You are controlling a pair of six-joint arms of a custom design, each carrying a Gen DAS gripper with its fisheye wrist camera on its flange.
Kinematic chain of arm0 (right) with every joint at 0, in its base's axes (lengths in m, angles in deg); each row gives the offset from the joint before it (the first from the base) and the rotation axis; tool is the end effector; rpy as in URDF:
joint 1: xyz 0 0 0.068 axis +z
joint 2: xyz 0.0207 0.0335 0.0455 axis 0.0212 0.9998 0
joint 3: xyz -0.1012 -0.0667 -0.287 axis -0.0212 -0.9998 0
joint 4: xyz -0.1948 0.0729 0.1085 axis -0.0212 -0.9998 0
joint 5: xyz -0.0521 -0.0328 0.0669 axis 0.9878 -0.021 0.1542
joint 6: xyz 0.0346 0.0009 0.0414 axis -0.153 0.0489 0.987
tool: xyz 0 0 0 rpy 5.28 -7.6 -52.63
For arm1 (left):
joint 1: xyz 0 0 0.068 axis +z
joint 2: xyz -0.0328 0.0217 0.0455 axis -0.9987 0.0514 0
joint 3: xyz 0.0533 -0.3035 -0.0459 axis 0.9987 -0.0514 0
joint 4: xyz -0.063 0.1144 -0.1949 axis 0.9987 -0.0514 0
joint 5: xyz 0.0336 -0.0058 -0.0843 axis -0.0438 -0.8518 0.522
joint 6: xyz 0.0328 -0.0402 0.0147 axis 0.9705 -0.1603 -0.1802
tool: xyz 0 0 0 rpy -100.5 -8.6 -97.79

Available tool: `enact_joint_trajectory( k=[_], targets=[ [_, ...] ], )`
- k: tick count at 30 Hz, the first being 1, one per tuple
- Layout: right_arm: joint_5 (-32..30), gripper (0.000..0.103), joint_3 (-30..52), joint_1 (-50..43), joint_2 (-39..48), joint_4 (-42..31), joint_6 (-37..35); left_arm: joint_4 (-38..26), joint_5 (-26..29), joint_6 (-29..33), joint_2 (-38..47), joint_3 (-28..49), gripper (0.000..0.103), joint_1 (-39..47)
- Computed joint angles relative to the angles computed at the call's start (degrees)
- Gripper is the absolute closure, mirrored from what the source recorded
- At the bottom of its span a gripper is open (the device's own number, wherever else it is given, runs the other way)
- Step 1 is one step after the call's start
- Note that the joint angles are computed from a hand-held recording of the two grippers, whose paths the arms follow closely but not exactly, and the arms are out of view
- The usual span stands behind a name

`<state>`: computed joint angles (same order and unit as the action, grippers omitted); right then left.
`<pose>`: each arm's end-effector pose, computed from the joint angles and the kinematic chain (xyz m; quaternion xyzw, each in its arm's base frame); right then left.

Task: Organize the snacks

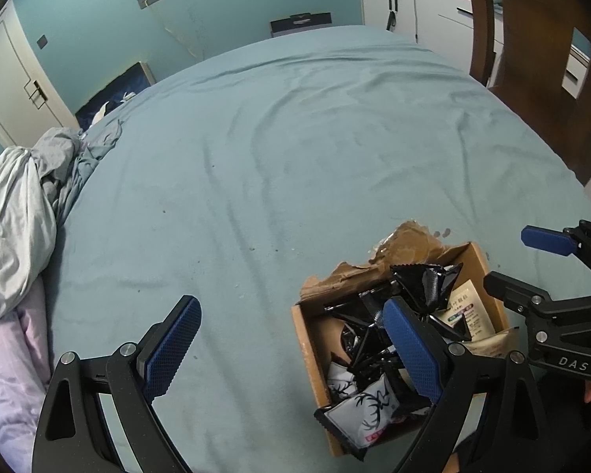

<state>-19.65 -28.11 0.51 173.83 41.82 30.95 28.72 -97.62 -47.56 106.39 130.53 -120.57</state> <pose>0.2814 0.0100 0.1417 -0.2058 0.9292 0.1404 0.2731 0.2409 -0.1451 0.1820 0.0463 0.9674 0.0597 0.2418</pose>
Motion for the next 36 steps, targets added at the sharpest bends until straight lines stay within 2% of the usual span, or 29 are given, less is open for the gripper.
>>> enact_joint_trajectory(
  k=[6, 13, 36],
  targets=[
    [0.3, 0.034, 0.0, 0.2, -0.1, 0.0, 0.0, 0.0, 0.5, -0.2, 0.2, 0.2, 0.008, 0.0],
    [1.2, 0.034, -0.1, 0.7, -0.2, 0.4, -0.5, 0.0, -1.3, -0.9, 0.2, 0.0, 0.008, -0.2],
    [1.7, 0.034, -0.3, 1.0, -0.1, 0.7, -0.5, -0.5, 1.0, -0.1, 0.6, 0.7, 0.008, 0.2]
  ],
)
